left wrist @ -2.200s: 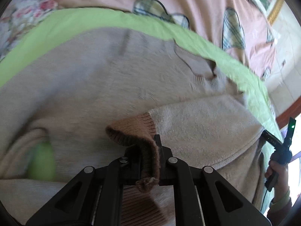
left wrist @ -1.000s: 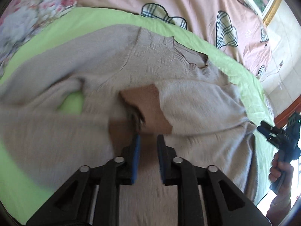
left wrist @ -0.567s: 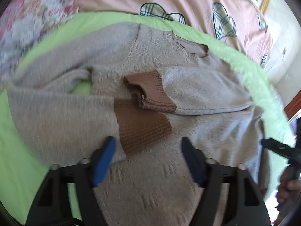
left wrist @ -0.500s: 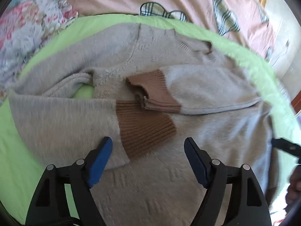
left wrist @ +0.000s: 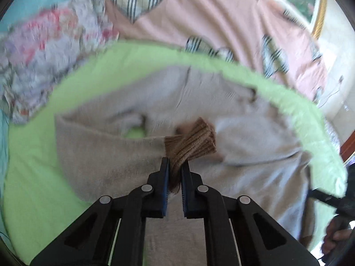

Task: Fold small clothes

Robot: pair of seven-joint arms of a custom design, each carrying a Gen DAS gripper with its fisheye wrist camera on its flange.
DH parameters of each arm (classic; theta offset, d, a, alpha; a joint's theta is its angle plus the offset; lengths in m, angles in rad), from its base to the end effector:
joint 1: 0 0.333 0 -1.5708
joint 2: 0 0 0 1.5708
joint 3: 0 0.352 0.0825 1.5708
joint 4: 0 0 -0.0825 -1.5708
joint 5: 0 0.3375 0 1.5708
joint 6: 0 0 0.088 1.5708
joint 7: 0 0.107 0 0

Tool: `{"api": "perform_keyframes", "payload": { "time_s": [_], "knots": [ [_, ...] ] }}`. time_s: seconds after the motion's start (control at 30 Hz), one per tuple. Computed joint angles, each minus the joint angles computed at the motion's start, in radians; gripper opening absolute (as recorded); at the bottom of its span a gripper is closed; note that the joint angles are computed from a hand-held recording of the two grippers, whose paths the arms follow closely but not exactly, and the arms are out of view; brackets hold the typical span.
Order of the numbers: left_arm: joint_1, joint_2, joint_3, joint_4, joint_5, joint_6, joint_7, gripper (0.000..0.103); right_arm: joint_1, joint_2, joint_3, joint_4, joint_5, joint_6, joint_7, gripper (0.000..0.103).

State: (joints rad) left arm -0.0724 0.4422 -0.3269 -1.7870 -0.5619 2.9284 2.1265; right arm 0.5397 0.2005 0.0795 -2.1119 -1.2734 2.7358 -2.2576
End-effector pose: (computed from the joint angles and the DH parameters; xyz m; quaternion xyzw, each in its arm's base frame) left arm 0.6433 -0.1954 0.4497 -0.5237 0.7599 -0.3684 0.1122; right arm 0.4369 0.3541 0.4138 -0.3743 0.8460 -0.1292 0.3572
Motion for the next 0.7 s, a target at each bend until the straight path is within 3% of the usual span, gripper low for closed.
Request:
{"api": "perform_keyframes", "payload": {
  "time_s": [0.13, 0.3, 0.4, 0.53, 0.7],
  "knots": [
    [0.048, -0.008, -0.11, 0.062, -0.098, -0.032, 0.102, 0.008, 0.005, -0.013, -0.002, -0.005, -0.033, -0.021, 0.032, 0.066],
    [-0.085, 0.063, -0.09, 0.192, -0.04, -0.072, 0.109, 0.008, -0.001, -0.069, 0.014, -0.056, -0.07, -0.086, 0.11, 0.066],
    [-0.173, 0.141, -0.069, 0.298, 0.023, -0.135, 0.077, 0.008, -0.011, -0.119, 0.033, -0.102, -0.074, -0.129, 0.144, 0.066],
    [-0.292, 0.288, -0.009, 0.498, 0.136, -0.254, -0.024, 0.008, -0.024, -0.196, 0.067, -0.174, -0.062, -0.218, 0.196, 0.066],
    [-0.364, 0.422, 0.029, 0.68, 0.24, -0.393, -0.109, 0.009, -0.052, -0.26, 0.094, -0.248, -0.038, -0.252, 0.253, 0.066]
  ]
}}
